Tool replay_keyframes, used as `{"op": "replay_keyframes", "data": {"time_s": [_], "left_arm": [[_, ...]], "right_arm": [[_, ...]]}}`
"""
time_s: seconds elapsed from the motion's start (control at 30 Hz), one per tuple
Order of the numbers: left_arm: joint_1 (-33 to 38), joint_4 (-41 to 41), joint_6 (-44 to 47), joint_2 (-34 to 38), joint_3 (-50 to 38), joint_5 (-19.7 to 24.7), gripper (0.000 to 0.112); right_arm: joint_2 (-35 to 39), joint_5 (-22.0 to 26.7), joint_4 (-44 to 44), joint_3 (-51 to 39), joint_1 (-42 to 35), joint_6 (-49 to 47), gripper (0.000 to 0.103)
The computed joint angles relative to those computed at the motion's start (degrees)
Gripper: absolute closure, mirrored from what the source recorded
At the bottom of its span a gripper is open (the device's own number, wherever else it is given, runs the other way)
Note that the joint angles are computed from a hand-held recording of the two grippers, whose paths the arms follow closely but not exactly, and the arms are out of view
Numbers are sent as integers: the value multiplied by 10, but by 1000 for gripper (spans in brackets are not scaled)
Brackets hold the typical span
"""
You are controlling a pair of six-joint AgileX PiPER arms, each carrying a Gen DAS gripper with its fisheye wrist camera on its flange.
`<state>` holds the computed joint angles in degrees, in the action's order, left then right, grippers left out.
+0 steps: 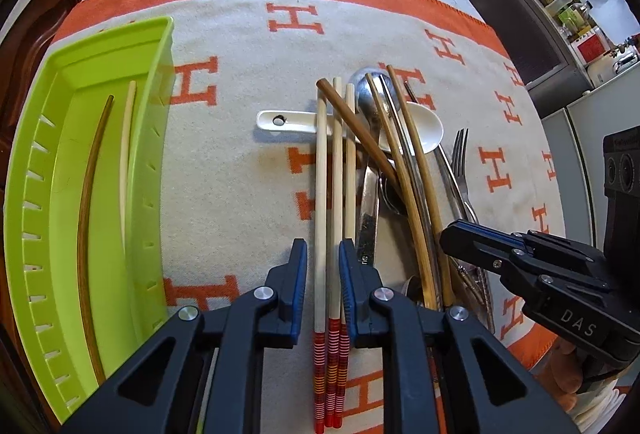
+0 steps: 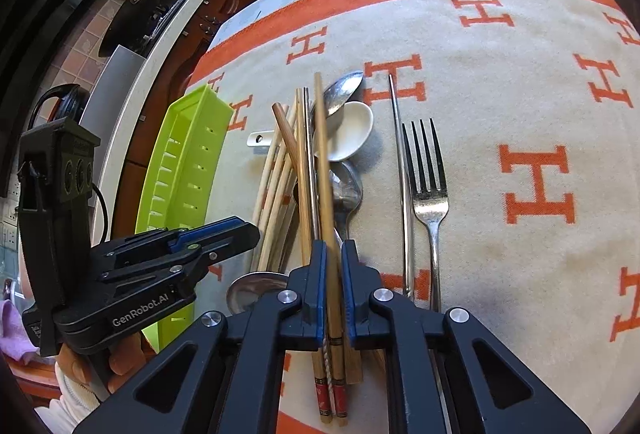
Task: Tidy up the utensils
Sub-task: 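Grasp a pair of red-tipped chopsticks from the pile with both grippers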
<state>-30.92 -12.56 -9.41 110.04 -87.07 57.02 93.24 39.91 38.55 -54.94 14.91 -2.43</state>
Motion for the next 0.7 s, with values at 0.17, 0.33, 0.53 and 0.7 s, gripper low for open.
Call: {"op": "replay_keyframes", "data": {"time_s": [0.17, 0.33, 0.53, 0.7], "left_arm": [[-2, 4, -3, 7, -2, 1, 98], [-2, 3, -3, 13, -1, 0, 99], [10, -19, 12, 10, 7, -4, 99], [47, -101, 65, 6, 25, 4, 99]], "right_arm": [[-4, -1, -6, 2, 2, 4, 95], [-3, -1, -6, 0, 3, 4, 95], [-3, -3, -6, 2, 5, 4, 95], [-1, -5, -3, 3, 6, 4, 96]]}}
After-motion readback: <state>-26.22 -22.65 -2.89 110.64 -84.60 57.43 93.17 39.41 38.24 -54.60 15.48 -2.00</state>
